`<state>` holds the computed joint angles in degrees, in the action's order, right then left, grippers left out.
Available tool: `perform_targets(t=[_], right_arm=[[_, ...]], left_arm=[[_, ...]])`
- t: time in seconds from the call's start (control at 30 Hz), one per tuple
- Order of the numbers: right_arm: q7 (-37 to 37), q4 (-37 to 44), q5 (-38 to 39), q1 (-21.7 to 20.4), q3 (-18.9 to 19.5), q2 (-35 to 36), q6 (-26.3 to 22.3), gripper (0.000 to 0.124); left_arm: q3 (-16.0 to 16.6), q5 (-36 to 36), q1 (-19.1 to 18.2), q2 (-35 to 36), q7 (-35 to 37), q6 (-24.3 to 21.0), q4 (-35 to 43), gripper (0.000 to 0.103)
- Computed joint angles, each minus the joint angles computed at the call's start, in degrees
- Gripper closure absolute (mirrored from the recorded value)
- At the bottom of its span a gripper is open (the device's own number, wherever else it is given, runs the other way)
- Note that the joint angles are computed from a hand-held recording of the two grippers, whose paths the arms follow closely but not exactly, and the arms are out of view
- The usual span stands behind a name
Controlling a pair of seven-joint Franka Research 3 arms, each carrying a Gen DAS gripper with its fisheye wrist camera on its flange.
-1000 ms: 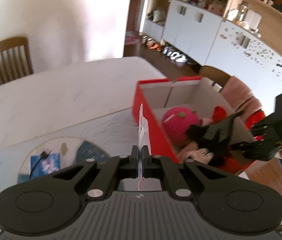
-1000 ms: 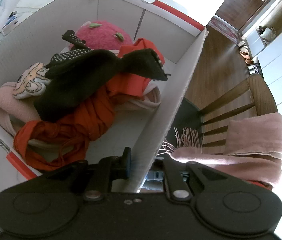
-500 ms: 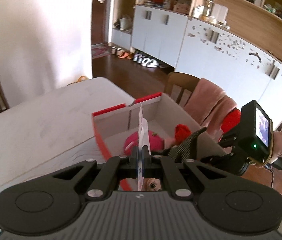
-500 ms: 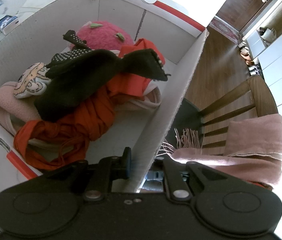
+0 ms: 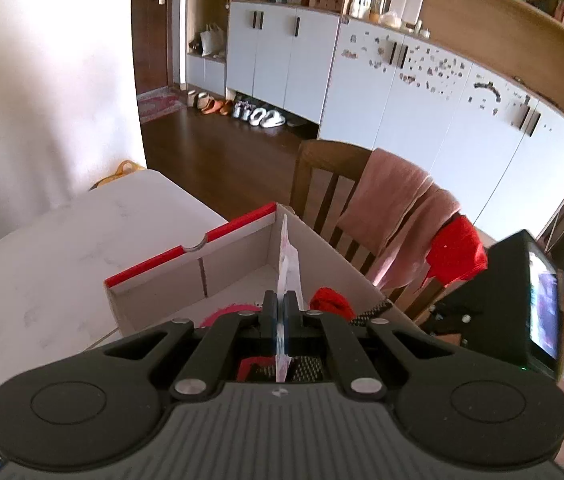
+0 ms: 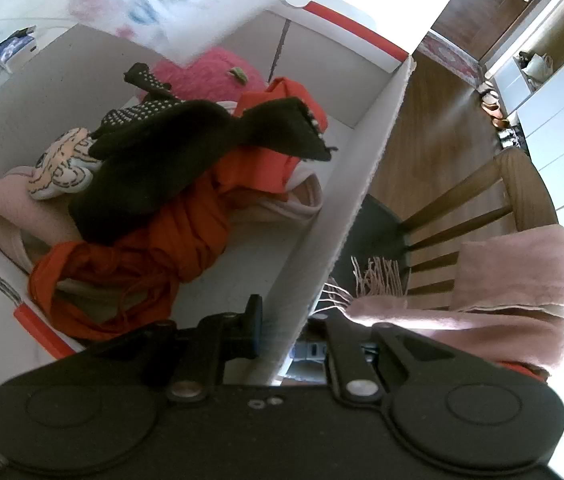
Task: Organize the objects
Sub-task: 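Carry the face mask into the box and open the left gripper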
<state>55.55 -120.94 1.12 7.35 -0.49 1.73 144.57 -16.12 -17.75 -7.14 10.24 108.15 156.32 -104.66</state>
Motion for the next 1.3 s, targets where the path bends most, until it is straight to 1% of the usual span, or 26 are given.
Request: perform_targets(t=[0.13,0.27,0.43,0.57,0.7,0.8,0.9,0.93,0.97,1.03,1.07,1.1,1.17,1.3], right_arm=[[-0.1,0.0,0.1,0.0,0.0,0.1,0.2,0.114],[-0.5,-0.3,0.2,0.0,-0.1,0.0,0.5,0.114],[-0.3,-0.5,-0.1,0.0,0.0,-0.1,0.9,0.114],[-0.4,-0.7,-0.1,0.0,0.0,-0.3,1.0,0.114],[-0.4,-0.5,-0.3,0.1,0.0,-0.2,0.6,0.114],[-0.4,-0.4,-0.3,0.0,0.0,-0.2,0.4,0.113],[-0.2,-0.3,-0.4,0.1,0.0,-0.1,0.4,0.113],[-0.2,-0.3,-0.5,0.1,0.0,-0.2,0.4,0.113],[-0.1,-0.3,-0.5,0.1,0.0,-0.2,0.4,0.113],[0.0,-0.3,-0.5,0.1,0.0,-0.2,0.3,0.113],[-0.1,-0.3,-0.5,0.1,0.0,-0.1,0.3,0.113],[-0.1,-0.3,-0.5,0.1,0.0,-0.1,0.3,0.113],[0.0,-0.3,-0.5,0.1,0.0,-0.2,0.3,0.113],[0.0,-0.3,-0.5,0.1,0.0,-0.2,0.3,0.113]], left_arm=[[0.0,2.7,-0.8,3.7,-2.0,0.2,3.0,0.101],[0.0,5.8,-1.0,7.0,-4.6,-0.7,5.9,0.101],[-0.5,7.5,0.0,9.9,-7.6,-1.8,7.9,0.101],[0.0,9.2,0.3,11.2,-10.7,-2.9,9.0,0.101],[1.3,13.2,-0.3,12.0,-13.7,-4.2,9.8,0.101],[0.3,13.0,0.8,12.0,-13.1,-4.7,9.5,0.101],[1.4,15.6,-0.1,11.8,-14.7,-4.9,9.3,0.097],[1.0,15.1,0.4,11.8,-14.4,-5.3,9.4,0.097],[0.8,14.8,0.6,11.7,-14.2,-5.5,9.4,0.094],[1.2,15.6,0.3,11.5,-15.0,-5.9,9.3,0.084],[1.2,15.7,0.4,11.3,-15.0,-5.6,8.9,0.071],[1.1,15.6,0.5,11.2,-15.0,-5.5,8.8,0.055],[0.9,15.2,0.8,10.1,-15.0,-3.6,7.1,0.041],[0.3,13.8,1.7,8.8,-14.1,-2.6,5.7,0.041]])
